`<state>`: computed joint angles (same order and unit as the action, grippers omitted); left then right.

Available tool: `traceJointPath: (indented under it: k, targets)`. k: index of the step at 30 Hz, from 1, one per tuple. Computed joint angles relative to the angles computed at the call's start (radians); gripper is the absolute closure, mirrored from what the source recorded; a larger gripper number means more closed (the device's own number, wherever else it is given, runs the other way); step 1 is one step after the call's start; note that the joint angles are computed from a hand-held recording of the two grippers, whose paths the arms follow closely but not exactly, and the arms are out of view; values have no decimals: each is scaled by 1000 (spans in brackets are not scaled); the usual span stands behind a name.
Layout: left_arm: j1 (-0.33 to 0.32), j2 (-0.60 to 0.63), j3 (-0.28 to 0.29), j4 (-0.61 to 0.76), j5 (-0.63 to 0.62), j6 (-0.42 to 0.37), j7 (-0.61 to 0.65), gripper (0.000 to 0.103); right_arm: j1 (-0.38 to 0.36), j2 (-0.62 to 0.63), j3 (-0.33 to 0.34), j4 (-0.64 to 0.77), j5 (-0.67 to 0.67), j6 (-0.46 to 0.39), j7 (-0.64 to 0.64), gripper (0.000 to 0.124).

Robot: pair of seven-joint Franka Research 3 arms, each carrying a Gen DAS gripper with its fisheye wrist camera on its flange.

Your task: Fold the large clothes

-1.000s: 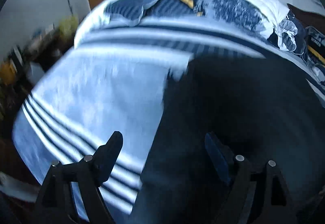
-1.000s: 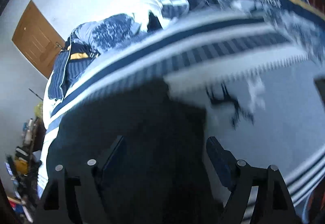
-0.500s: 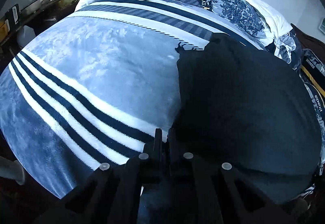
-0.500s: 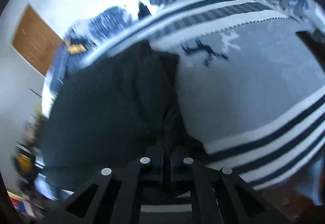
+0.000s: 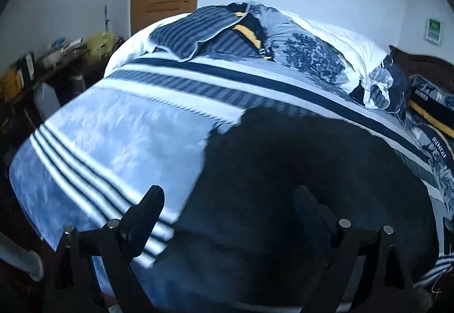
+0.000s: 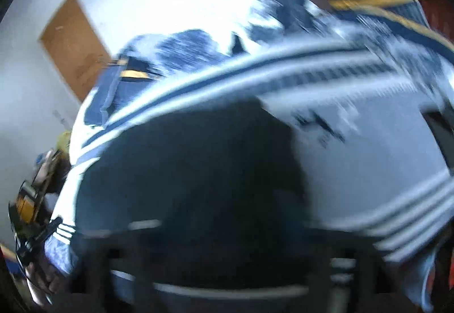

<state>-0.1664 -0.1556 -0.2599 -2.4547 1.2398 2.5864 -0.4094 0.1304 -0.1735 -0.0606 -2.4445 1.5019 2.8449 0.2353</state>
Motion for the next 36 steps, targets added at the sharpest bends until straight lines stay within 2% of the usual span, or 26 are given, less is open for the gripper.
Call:
traceJointPath:
  k: [1, 4, 7, 9, 12, 13, 16, 18, 19, 20, 22, 23, 25, 27, 28, 30, 31, 32, 33, 34, 35, 36]
  targets:
    - [-2, 58, 5, 68, -58, -14, 69, 11, 10, 22, 12, 34, -41, -22, 33, 41]
    - [1, 202, 38, 210, -77, 16, 113, 11, 29, 159, 41, 170, -223, -101, 190, 41]
    - [-20, 332, 77, 332, -128, -55, 165, 11, 42, 322, 78, 316, -385, -119, 323, 41]
    - [-33, 377, 110, 354, -152, -89, 156, 11, 52, 402, 99, 378, -484, -84, 390, 41]
    - [-28, 387, 169, 313, -42, 7, 2, 9, 51, 490, 123, 442, -566, -12, 449, 41]
    - [-23, 393, 176, 307, -43, 12, -18, 8, 39, 508, 134, 457, -570, 0, 454, 41]
    - [18, 402, 196, 282, -54, 137, -55, 9, 1, 569, 160, 488, -573, 52, 486, 42]
    - [5, 368, 192, 268, -72, 103, -51, 12, 6, 567, 134, 481, -642, 65, 577, 44]
    - [-11, 338, 187, 256, -45, 69, -75, 12, -11, 550, 149, 465, -615, 85, 564, 44]
    - [-29, 303, 180, 245, 21, 43, -117, 12, -56, 507, 198, 434, -519, 109, 481, 44]
    - [-58, 253, 141, 237, 140, -14, -179, 11, -196, 414, 344, 387, -184, 80, 156, 43]
    - [-72, 246, 115, 243, 162, -41, -185, 11, -231, 371, 371, 361, -79, 21, 54, 43]
    - [-93, 273, 76, 276, 179, -35, -154, 10, -219, 328, 362, 316, -30, -68, -30, 43]
    - [-123, 332, 57, 325, 146, -80, -66, 10, -178, 337, 356, 295, -3, -46, -99, 43]
    - [-146, 381, 49, 365, 114, -139, 8, 10, -159, 348, 349, 287, -3, -32, -121, 43]
    - [-173, 441, 70, 400, 118, -178, 41, 8, -104, 389, 337, 290, 9, 85, -175, 44]
    - [-174, 448, 85, 395, 130, -159, 21, 9, -83, 411, 332, 305, 94, 171, -275, 44]
    - [-167, 441, 102, 377, 135, -136, -27, 9, -63, 435, 317, 327, 129, 235, -305, 44]
    - [-168, 431, 110, 366, 130, -148, -42, 9, -47, 457, 296, 344, 114, 289, -265, 44]
    - [-171, 425, 113, 361, 107, -190, -32, 9, -43, 468, 261, 344, 49, 292, -164, 44]
    - [-171, 431, 116, 368, 77, -238, -1, 9, -46, 466, 240, 337, 24, 287, -132, 44]
    - [-164, 428, 119, 365, 60, -244, 16, 9, -34, 482, 220, 353, 36, 325, -145, 44]
